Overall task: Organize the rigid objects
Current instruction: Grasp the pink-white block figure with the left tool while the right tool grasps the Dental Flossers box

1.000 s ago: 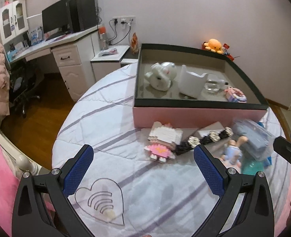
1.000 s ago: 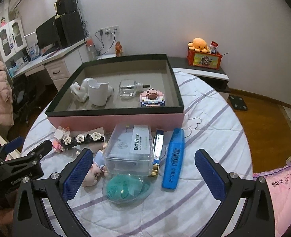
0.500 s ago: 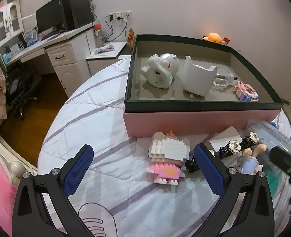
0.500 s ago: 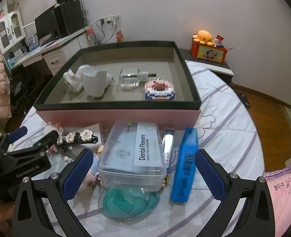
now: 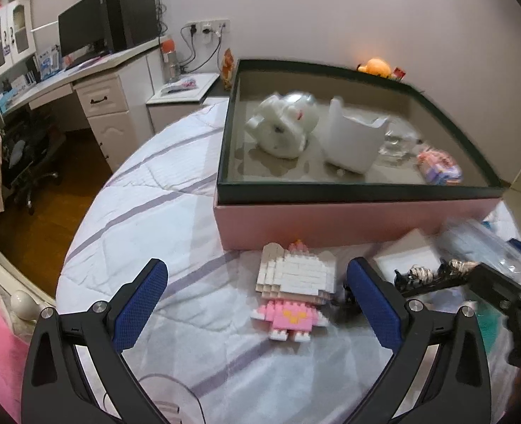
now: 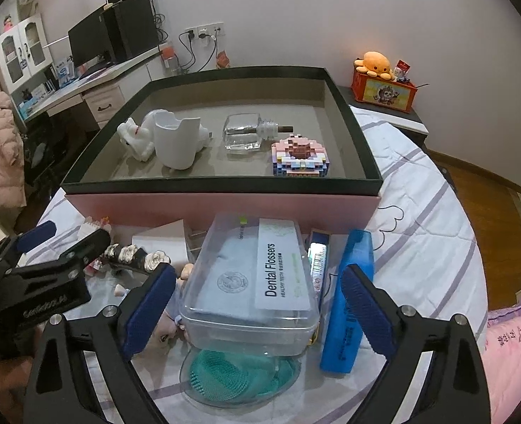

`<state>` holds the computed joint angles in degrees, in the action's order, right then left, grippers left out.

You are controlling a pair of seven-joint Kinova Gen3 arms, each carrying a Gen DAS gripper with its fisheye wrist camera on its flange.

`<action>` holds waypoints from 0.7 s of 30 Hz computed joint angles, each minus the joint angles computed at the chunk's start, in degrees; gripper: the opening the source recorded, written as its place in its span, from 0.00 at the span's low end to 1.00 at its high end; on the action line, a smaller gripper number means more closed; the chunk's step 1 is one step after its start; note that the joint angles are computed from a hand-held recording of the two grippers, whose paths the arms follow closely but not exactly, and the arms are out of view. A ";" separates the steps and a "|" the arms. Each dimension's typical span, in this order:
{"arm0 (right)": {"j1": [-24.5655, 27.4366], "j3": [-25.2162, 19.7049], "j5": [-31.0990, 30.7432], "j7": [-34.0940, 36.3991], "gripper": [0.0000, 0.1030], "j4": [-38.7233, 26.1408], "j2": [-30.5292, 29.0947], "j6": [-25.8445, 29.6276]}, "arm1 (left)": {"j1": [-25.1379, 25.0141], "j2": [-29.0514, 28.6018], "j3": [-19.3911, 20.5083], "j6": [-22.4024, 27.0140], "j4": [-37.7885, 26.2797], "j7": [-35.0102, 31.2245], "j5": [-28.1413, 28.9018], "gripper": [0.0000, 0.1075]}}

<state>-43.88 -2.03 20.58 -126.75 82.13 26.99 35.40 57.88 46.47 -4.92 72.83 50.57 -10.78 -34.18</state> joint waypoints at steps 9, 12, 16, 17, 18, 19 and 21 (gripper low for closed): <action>1.74 -1.63 -2.17 2.77 0.77 -0.18 0.74 -0.84 | -1.08 0.40 0.60 -0.16 -0.54 -2.04 2.02 0.79; 1.00 -0.92 -1.93 2.86 0.73 0.43 0.60 -1.75 | -0.74 -0.25 0.50 -1.62 0.44 -1.94 1.60 0.51; 2.55 -1.98 -4.13 4.79 0.72 1.59 -0.30 -3.19 | -0.75 -1.75 0.72 -4.45 2.85 -0.60 1.89 0.42; 2.79 -2.11 -4.51 5.21 0.71 1.80 -0.56 -3.44 | -0.71 -2.54 0.67 -5.65 4.27 0.34 1.91 0.42; 3.19 -2.44 -5.14 5.69 0.71 2.16 -0.86 -3.85 | -0.66 -2.97 0.68 -6.26 5.06 1.01 1.85 0.42; 4.03 -3.12 -6.22 6.50 0.71 2.57 -1.17 -4.32 | -0.65 -3.33 0.81 -6.53 5.61 1.43 1.86 0.42; 5.25 -3.96 -8.00 7.97 0.71 3.27 -1.70 -4.93 | -0.61 -3.56 1.09 -6.28 5.78 1.54 1.75 0.42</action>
